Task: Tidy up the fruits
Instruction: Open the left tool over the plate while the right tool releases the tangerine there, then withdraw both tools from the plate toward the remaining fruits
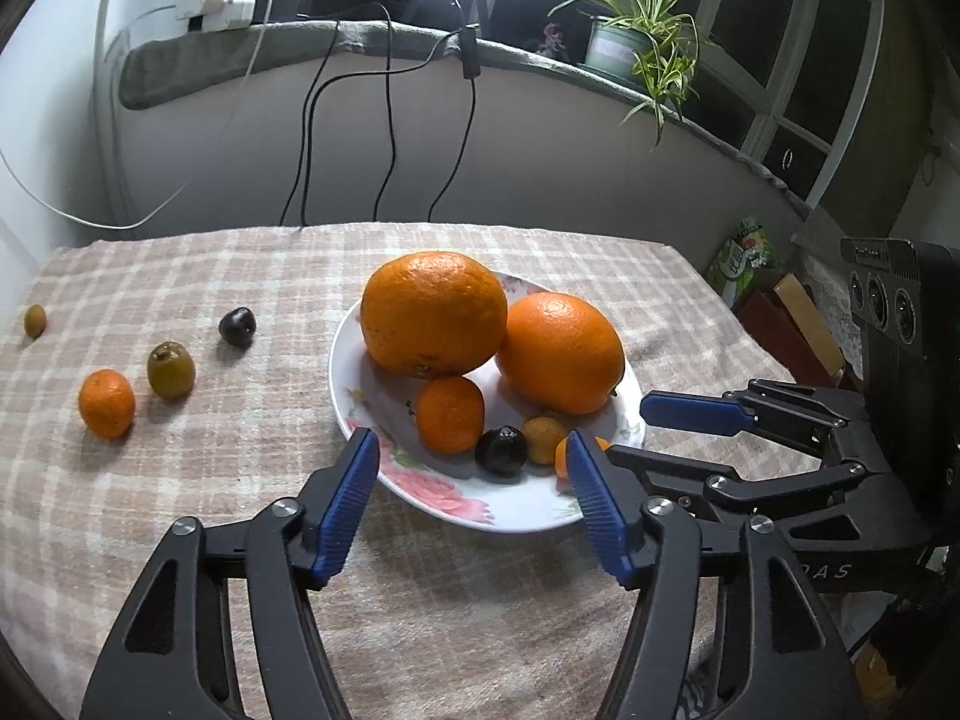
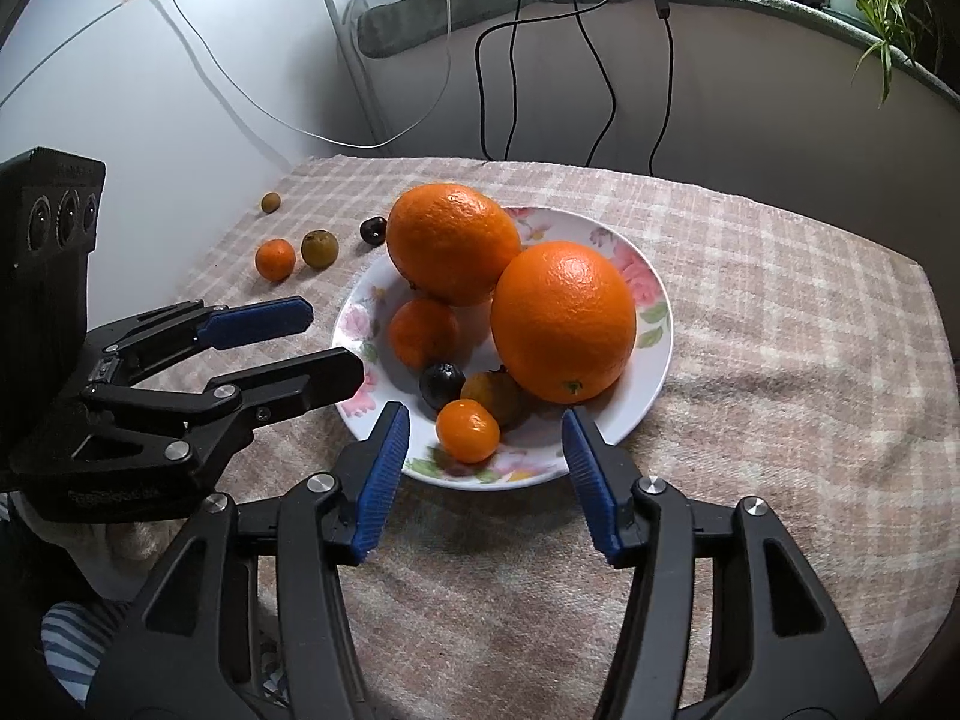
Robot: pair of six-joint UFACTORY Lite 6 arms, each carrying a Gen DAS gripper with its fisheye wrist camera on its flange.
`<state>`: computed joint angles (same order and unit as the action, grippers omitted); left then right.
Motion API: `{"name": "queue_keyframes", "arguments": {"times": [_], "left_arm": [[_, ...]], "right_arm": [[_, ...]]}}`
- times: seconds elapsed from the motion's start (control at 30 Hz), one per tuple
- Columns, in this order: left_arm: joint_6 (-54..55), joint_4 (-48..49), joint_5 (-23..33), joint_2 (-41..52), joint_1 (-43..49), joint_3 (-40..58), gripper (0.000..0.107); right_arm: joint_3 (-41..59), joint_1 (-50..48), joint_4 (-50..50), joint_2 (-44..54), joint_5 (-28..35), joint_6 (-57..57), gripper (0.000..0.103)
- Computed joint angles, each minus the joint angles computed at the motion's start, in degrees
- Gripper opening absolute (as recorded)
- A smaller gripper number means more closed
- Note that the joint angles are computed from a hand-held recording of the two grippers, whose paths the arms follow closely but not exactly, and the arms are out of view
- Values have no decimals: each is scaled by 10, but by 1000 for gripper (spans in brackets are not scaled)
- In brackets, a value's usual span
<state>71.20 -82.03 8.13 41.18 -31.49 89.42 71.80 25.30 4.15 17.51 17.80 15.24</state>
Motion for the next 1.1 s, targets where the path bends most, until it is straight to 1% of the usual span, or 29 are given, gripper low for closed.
{"name": "queue_keyframes", "arguments": {"times": [0.07,0.13,0.2,0.23,0.3,0.4,0.5,0.73,0.8,1.0,1.1], "left_arm": [[-3,2,-7,-4,-1,-4,72],[-8,5,-8,-9,0,-8,73],[-24,18,-13,-13,1,-10,77],[-22,16,-17,-15,1,-12,77],[-33,27,-24,-18,0,-15,77],[-61,54,-26,-21,0,-17,77],[-59,54,-29,-26,0,-22,77],[70,-71,-37,-49,6,-45,77],[94,-93,-39,-54,9,-50,77],[215,-210,-41,-65,19,-65,77],[261,-253,-41,-70,26,-72,77]], "right_arm": [[0,0,-6,-1,0,6,57],[0,0,-17,-2,1,17,63],[-4,-1,-37,-6,-1,38,68],[-6,-2,-39,-8,-2,40,70],[-9,-3,-33,-12,-3,35,71],[-5,0,-53,-14,2,52,71],[2,4,-70,-13,8,65,71],[31,14,-106,0,21,93,72],[40,17,-114,5,27,98,72],[84,27,-139,27,47,115,72],[111,33,-148,41,57,121,72]]}}
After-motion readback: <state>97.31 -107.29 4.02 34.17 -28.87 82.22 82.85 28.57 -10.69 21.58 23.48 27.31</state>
